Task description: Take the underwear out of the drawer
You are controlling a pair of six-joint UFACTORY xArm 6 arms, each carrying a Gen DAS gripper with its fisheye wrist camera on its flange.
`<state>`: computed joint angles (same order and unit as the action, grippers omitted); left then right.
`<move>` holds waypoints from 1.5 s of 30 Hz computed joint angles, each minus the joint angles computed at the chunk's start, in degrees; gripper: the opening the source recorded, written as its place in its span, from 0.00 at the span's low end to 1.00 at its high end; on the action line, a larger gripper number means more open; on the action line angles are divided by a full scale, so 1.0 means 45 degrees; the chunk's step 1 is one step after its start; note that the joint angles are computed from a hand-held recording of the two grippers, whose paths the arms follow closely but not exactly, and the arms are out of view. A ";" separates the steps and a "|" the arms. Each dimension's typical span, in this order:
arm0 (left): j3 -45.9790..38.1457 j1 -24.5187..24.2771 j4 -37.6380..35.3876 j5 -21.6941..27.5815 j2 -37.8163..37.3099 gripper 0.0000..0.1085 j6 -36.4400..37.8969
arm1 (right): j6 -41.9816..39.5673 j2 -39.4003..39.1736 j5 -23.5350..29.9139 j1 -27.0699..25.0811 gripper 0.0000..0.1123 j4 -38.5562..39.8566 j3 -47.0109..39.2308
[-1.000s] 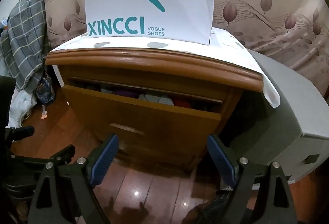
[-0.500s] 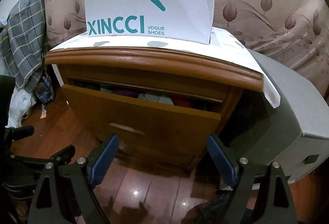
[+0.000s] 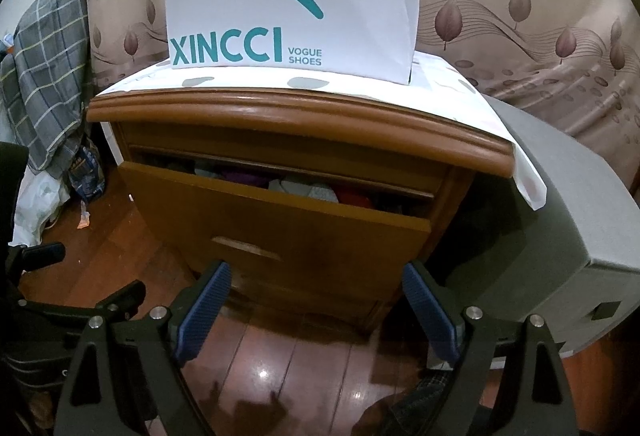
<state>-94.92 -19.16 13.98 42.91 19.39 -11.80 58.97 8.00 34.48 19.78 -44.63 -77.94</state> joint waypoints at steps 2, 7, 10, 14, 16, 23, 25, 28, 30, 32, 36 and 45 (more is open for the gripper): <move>-0.0045 -0.0012 -0.0048 0.0030 0.0032 0.92 0.0011 | 0.0007 0.0019 0.0062 0.0024 0.80 -0.0022 -0.0031; -0.0015 -0.0012 -0.0139 -0.0014 0.0007 0.92 0.0070 | -0.0050 0.0037 0.0066 0.0009 0.80 0.0066 -0.0049; -0.0002 -0.0016 -0.0189 0.0031 -0.0015 0.92 0.0067 | -0.0039 0.0048 0.0035 -0.0005 0.80 0.0069 -0.0059; -0.0091 0.0024 -0.0356 0.0109 0.0020 0.92 0.0071 | -0.0028 0.0074 0.0063 -0.0010 0.80 0.0075 -0.0093; -0.0111 0.0021 -0.0299 0.0143 0.0013 0.92 0.0048 | -0.0004 0.0057 0.0104 -0.0023 0.80 0.0066 -0.0088; -0.0738 0.0494 -0.3093 0.0721 0.0191 0.92 0.0630 | 0.0655 -0.0167 0.0258 -0.0101 0.80 -0.0460 0.0033; -0.1035 0.0657 -0.4003 0.0884 0.0337 0.92 0.0544 | 0.1025 -0.0331 0.0257 -0.0197 0.80 -0.0691 0.0152; -0.1492 0.0747 -0.4833 0.0731 0.0615 0.92 0.0080 | 0.1438 -0.0572 0.0181 -0.0373 0.80 -0.0673 0.0370; -0.1770 0.0775 -0.5507 0.0445 0.0883 0.92 -0.0363 | 0.1612 -0.0693 0.0091 -0.0486 0.80 -0.0577 0.0485; -0.2482 0.0808 -0.6328 0.0587 0.1480 0.92 -0.0620 | 0.1885 -0.0820 0.0090 -0.0556 0.80 -0.0657 0.0574; -0.3700 0.0939 -0.8010 0.0533 0.2582 0.92 -0.1061 | 0.2000 -0.0942 0.0145 -0.0643 0.80 -0.0656 0.0683; -0.7378 0.1121 -0.8380 0.0864 0.5538 0.94 -0.2434 | 0.1269 -0.0855 -0.0099 -0.0748 0.80 0.0293 0.0701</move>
<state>-128.12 -14.11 -23.73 46.80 44.31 -22.75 64.68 4.15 34.04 16.41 -43.31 -74.78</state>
